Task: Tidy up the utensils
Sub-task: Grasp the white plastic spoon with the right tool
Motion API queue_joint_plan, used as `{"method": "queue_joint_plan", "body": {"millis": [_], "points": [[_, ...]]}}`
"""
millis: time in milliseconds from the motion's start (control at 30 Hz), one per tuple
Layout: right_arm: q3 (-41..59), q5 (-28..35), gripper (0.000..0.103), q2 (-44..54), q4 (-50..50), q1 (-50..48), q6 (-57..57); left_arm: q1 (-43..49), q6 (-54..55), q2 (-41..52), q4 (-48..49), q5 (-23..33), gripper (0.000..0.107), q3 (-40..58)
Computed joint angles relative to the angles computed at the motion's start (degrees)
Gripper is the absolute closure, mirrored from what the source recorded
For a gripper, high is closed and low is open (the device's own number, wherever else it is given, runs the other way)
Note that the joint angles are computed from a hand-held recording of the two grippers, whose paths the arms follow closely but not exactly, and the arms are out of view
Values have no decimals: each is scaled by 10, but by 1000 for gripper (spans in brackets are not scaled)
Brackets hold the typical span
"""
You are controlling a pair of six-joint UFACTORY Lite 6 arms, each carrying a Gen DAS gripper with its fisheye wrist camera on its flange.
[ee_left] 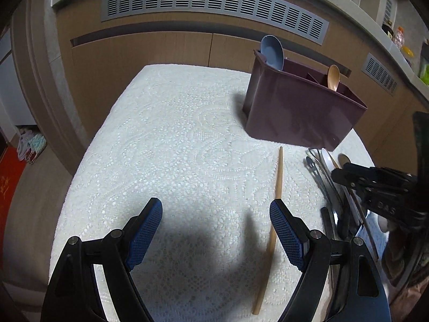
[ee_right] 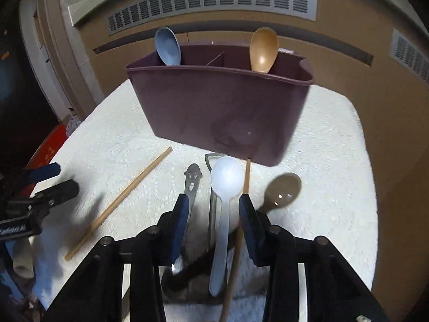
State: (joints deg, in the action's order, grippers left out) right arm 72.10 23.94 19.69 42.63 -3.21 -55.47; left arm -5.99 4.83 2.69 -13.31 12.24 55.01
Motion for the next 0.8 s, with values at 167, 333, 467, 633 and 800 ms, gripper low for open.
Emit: {"method": "queue_joint_plan", "body": {"millis": [167,333,467,633,800], "points": [[94,14,70,83,-80,15,89,9,42,11,-44,2,21,5],[161,20,70,138,-160,27,172,11,64,20,-65,3,21,8],[171,27,69,143,-154,19,182,13,75,23,-76,4,21,10],[130,42,69,99,-51,-9,65,11,72,26,-76,6,21,12],[112,24,68,80,-57,-6,53,0,57,27,-61,6,21,12]]}}
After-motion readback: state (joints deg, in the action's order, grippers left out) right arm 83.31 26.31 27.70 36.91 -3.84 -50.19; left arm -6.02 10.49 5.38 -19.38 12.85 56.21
